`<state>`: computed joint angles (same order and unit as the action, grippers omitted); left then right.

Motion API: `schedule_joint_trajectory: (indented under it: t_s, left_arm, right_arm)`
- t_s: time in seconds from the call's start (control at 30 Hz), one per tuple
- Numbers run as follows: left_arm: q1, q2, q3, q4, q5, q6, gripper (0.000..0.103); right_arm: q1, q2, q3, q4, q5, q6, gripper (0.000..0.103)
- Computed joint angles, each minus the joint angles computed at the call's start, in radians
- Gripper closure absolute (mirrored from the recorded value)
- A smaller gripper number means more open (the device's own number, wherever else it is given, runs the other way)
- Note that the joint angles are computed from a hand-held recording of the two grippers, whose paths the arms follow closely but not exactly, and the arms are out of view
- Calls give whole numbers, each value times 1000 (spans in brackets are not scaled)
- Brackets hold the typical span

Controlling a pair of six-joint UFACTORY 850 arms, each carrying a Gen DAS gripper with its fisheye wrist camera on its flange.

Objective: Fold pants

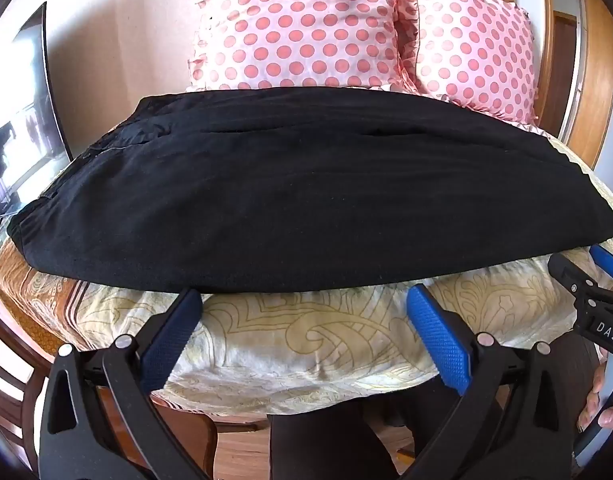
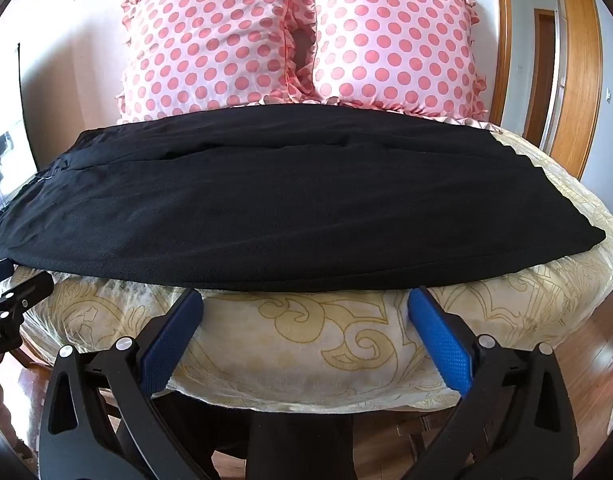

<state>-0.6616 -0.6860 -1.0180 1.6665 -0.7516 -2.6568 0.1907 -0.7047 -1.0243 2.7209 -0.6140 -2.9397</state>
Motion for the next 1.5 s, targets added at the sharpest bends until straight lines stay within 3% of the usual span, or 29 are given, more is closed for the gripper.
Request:
schedule_joint_trajectory:
  t_s: [1.5]
  left_arm:
    - [-12,2,5,12,-20,-21,2]
  right_arm:
    - [-3,1,6,3,-15,-6,1]
